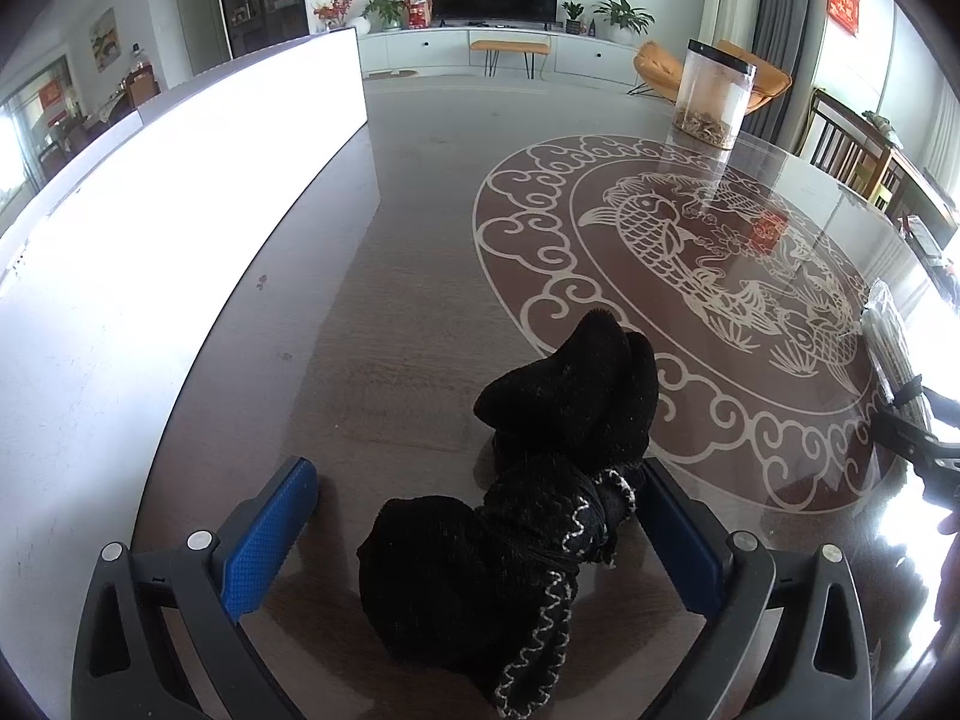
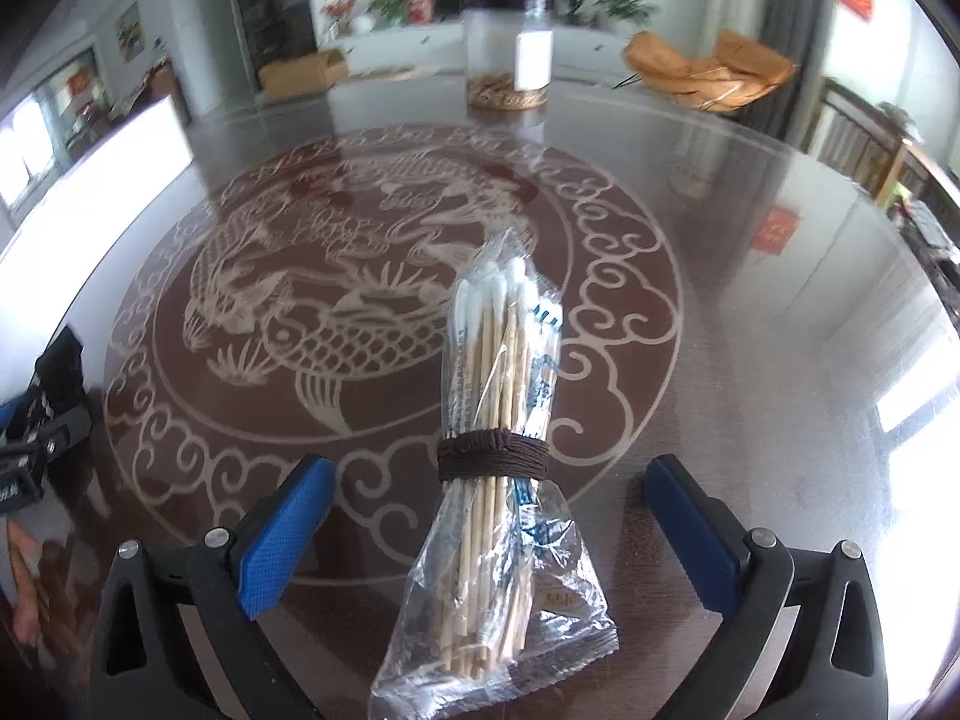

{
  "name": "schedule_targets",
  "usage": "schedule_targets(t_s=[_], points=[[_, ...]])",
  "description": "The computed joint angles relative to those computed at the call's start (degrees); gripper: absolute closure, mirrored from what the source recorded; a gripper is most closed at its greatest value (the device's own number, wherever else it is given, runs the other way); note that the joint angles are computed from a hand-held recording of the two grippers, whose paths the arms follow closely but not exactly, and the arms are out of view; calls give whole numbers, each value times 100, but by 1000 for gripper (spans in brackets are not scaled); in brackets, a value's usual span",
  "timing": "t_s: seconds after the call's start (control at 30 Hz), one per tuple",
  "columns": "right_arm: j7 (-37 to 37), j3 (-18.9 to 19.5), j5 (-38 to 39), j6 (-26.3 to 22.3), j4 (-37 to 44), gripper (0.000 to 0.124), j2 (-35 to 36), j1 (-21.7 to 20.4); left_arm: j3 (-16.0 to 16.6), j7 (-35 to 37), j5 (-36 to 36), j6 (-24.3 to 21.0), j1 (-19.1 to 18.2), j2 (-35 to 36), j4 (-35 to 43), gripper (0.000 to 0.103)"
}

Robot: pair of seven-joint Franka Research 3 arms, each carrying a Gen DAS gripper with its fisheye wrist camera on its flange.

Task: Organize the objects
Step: 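Carry swabs and black fabric into the cardboard-floored box and open both tools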

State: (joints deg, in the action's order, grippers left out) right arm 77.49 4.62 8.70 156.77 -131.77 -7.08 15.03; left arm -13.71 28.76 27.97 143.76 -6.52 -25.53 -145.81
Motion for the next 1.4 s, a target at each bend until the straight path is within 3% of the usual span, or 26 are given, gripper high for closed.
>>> schedule_targets(t_s=[0.13, 0.2, 0.23, 0.27, 0.3, 0.33, 0.37, 0.4, 0.7, 0.9, 1.07, 1.2, 1.3, 1.37, 1.4], points=[[-351, -113, 62, -1371, 789, 21, 288, -35, 6, 25, -32, -47, -24, 6, 26, 0], [-408, -149, 170, -1743, 1091, 23, 438, -69, 43, 115, -87, -84, -57, 20, 50, 0], [-398, -159, 178, -1857, 1222, 32, 512, -87, 122, 284, -189, -95, -115, 33, 69, 0], [-373, -156, 105, -1836, 1301, 54, 560, -95, 232, 551, -352, -149, -196, 71, 124, 0], [-407, -151, 6, -1751, 1324, 69, 582, -99, 260, 659, -429, -173, -207, 70, 133, 8], [-526, -144, 3, -1751, 1391, 92, 619, -92, 229, 667, -388, -119, -168, 12, 112, 23], [-544, -134, -79, -1819, 1492, 94, 676, -83, 174, 651, -301, -67, -120, -55, 87, 69], [-544, -133, -73, -1888, 1558, 94, 710, -79, 212, 799, -393, -163, -166, -75, 136, 71], [-1194, -6, 1418, -2113, 1414, 94, -22, 206, 388, 769, -865, 56, -128, -1335, -233, 71], [-1470, 380, 2079, -2192, 2551, 94, 368, 852, 720, 1117, -728, -836, 480, -2586, -193, 71], [-1333, 865, 2111, -2397, 4232, 94, 1492, 1545, 1160, 1504, -510, -1794, 1265, -3045, -259, 71], [-1033, 1074, 1680, -2654, 5521, 94, 2543, 2141, 1449, 1635, -606, -1980, 1591, -3105, -463, 71], [-673, 1000, 1020, -2999, 6465, 93, 3370, 2704, 1566, 1744, -725, -2078, 1729, -3170, -690, 67], [-316, 828, 456, -3551, 7174, 80, 3954, 3103, 1548, 1751, -807, -2099, 1780, -3215, -816, 61], [-219, 778, 323, -3837, 7435, 73, 4171, 3208, 1553, 1772, -843, -2102, 1792, -3263, -878, 53]])
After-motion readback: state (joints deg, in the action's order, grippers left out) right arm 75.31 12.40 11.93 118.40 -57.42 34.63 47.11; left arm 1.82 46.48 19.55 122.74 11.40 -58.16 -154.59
